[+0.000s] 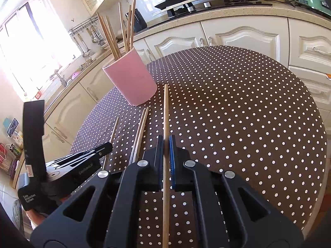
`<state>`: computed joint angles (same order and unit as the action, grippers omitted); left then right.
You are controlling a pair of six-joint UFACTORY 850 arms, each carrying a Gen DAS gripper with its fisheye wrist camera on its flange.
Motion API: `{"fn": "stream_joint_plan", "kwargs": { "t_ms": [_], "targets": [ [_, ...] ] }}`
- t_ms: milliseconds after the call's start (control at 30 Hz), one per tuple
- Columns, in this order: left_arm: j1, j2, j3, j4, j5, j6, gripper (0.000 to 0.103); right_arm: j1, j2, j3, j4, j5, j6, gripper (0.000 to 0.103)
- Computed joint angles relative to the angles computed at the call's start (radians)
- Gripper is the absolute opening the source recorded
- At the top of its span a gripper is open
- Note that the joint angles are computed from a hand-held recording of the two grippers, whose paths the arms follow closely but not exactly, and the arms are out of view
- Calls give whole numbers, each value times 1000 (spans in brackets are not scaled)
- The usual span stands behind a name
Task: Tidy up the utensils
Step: 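Lift both held chopsticks up and over the pink cup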
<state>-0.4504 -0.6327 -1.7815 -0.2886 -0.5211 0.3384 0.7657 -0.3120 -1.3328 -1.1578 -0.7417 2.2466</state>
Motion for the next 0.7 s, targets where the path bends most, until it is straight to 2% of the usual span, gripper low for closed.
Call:
{"fn": "stream_joint_plan", "kwargs": {
  "t_ms": [367,700],
  "targets": [
    [45,98,110,-421,96,398,6,14,0,-37,-23,-61,-29,6],
    [72,131,120,-594,131,527,6,23,-2,-74,-49,-113,-66,6]
  ]
}}
